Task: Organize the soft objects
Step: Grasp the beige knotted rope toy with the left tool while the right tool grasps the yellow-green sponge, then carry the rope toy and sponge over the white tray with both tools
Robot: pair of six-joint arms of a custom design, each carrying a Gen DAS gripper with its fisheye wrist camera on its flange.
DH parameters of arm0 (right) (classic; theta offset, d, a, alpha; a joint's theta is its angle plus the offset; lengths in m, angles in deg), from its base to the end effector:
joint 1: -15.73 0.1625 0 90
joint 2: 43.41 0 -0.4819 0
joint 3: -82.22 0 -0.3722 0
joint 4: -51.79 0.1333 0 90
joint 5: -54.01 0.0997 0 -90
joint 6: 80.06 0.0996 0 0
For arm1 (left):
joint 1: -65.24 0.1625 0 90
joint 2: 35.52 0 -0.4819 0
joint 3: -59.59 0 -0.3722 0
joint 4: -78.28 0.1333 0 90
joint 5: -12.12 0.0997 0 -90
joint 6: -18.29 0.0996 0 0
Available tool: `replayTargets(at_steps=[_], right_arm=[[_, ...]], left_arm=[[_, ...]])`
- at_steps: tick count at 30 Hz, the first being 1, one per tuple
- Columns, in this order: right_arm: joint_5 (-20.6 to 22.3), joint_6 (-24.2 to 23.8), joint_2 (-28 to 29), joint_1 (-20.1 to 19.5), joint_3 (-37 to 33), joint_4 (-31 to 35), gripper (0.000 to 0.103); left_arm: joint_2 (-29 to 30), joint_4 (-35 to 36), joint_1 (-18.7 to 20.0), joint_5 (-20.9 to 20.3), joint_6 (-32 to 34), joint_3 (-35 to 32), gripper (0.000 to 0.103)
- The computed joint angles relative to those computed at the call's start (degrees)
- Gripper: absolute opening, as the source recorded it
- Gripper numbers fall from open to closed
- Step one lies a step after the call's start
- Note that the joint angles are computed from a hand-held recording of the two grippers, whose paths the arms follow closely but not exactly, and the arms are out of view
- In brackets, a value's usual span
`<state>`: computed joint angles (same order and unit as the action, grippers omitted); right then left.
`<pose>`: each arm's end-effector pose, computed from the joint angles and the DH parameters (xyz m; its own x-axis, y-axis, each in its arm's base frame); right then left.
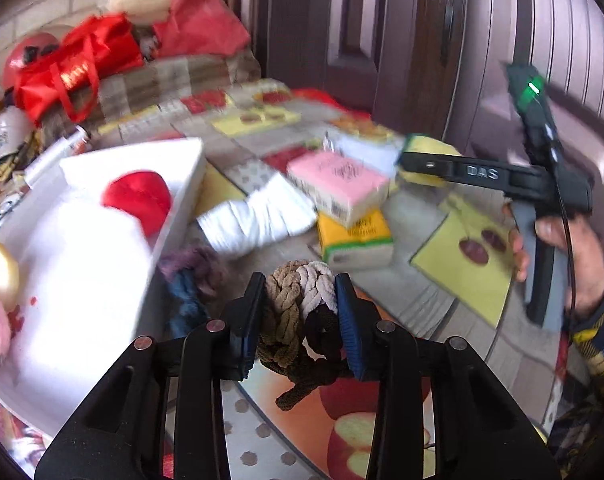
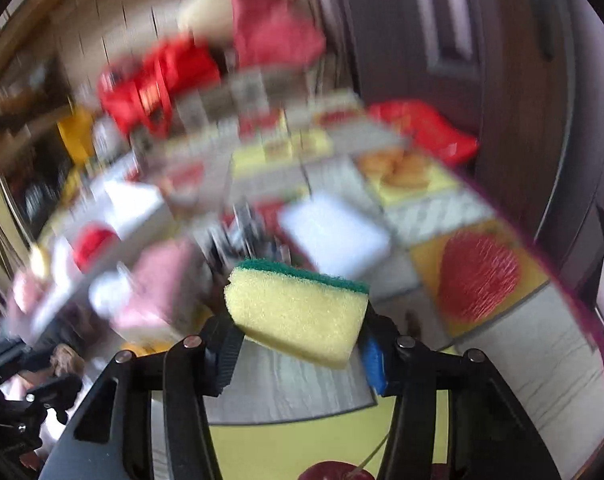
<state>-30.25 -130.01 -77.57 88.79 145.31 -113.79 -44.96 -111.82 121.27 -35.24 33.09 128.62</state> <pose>-0.1150 -0.8692 0.2575 -0.7792 -0.3609 0.5125 -0.6161 0.5912 -0.5205 -0.2733 -0.7650 -0.0704 -0.7190 0.2057 -0.6639 0.6294 0.5978 -0.4965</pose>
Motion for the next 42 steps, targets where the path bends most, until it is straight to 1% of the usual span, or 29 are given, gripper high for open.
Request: replayTargets(at_steps=[1,2,3,4,5,6,7,9,10,13,18,21,26,33,37,42], right_arm=[[2.90,0.23,-0.77,-0.56,2.09,-3.48,0.052],[6.83,-0.12,-1.77,-1.29,5.02,-8.34,0.052],[9.14,-0.70,-2.29,-1.61,6.71,-10.80,0.052],[13.15,-1.84,-3.13,-2.16,9.33,-14.18,0.052],[15.84,-2.74,-3.60,-2.49,11.07,-16.63,0.052],[18.22,-3.76,-3.92,-2.69,12.84,-19.07,0.052],[19.92,-4.55,-4.13,-2.73,14.15,-20.51,0.052],[22.22,-5.70,-4.32,-2.58,15.88,-21.03,0.052],[22.37,-6.05,-4.16,-2.30,16.13,-20.85,0.052],[22.33,-7.56,-3.65,-1.51,16.95,-20.34,0.052],[20.36,-10.34,-2.28,-0.02,16.48,-18.60,0.052],[19.55,-12.21,-1.76,0.80,16.53,-17.60,0.052],[19.59,-15.11,-1.35,1.62,17.53,-17.31,0.052],[19.12,-16.76,-0.84,2.54,18.15,-16.84,0.052],[18.49,-17.22,-0.32,3.10,17.70,-15.98,0.052],[18.18,-18.19,0.09,3.60,17.60,-15.39,0.052]], left_arm=[[0.40,-3.49,-0.36,1.15,1.37,0.32,0.034],[0.92,-6.40,-0.66,2.24,3.00,0.13,0.034],[1.74,-10.51,-1.08,3.77,5.98,-0.27,0.034],[2.81,-14.20,-1.41,5.35,9.50,-1.37,0.034],[4.13,-18.65,-1.78,7.12,14.00,-2.82,0.034],[4.83,-21.88,-2.00,8.16,16.95,-3.51,0.034],[5.17,-24.19,-2.03,8.76,18.31,-3.94,0.034],[4.37,-25.66,-1.62,8.61,17.01,-2.95,0.034],[4.03,-26.41,-1.41,8.70,16.84,-2.63,0.034],[4.31,-30.27,-1.17,10.29,19.27,-3.47,0.035],[4.24,-35.71,-0.55,13.05,23.40,-4.44,0.035],[3.27,-37.40,0.03,14.11,23.29,-3.59,0.035],[2.45,-40.58,1.00,16.34,24.52,-3.65,0.035],[0.56,-42.20,2.20,17.38,22.68,-1.61,0.035],[-0.60,-41.67,2.66,17.43,19.86,0.01,0.035],[-1.23,-40.85,2.91,17.46,17.94,0.80,0.035]])
